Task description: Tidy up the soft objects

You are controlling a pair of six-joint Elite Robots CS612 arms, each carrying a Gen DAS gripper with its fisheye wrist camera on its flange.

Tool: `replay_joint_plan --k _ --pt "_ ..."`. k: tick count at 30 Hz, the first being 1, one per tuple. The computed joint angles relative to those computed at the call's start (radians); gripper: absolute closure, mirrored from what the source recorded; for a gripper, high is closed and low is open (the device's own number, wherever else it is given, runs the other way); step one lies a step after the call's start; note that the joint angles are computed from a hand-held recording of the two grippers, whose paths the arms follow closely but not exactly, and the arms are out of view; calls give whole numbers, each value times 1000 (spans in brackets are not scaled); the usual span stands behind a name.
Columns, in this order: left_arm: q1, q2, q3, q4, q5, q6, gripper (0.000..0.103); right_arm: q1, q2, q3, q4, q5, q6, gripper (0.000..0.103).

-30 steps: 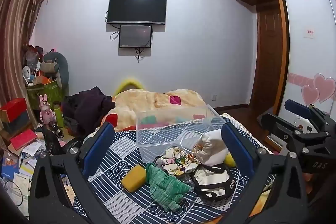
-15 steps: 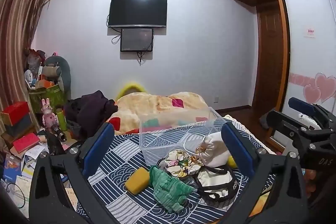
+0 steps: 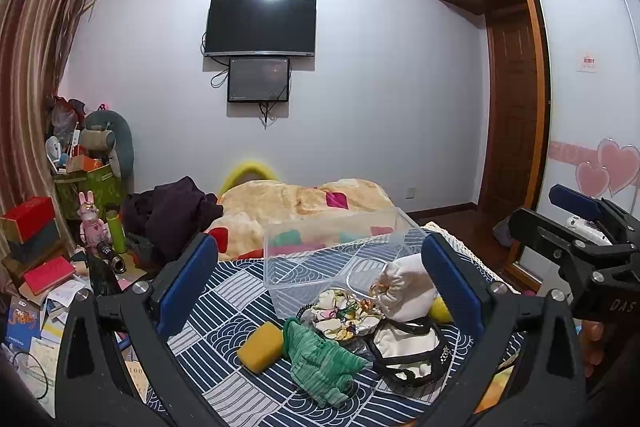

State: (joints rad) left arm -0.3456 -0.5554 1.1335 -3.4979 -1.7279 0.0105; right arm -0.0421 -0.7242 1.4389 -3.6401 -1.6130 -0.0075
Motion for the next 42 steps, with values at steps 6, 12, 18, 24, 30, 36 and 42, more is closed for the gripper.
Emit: replay_joint_plan --k 6,12,18,24,30,36,42 --pt "-1 -1 0 -3 -1 2 0 1 -2 1 -2 -2 0 0" --pt "0 -1 0 -9 -4 1 0 1 -2 3 -13 -6 4 0" --pt "1 -2 0 -15 -5 -6 0 0 -1 4 -18 -8 6 0" --pt "2 -3 0 -18 -6 -4 0 0 -1 6 -26 -4 4 0" --pt "1 -4 2 -18 -10 -3 0 1 -1 7 -29 -8 -3 0" --pt "0 -6 4 -20 -13 0 0 1 -2 8 -33 -6 -3 0" --pt "0 -6 5 -23 -16 6 0 2 -2 8 -35 -4 -1 0"
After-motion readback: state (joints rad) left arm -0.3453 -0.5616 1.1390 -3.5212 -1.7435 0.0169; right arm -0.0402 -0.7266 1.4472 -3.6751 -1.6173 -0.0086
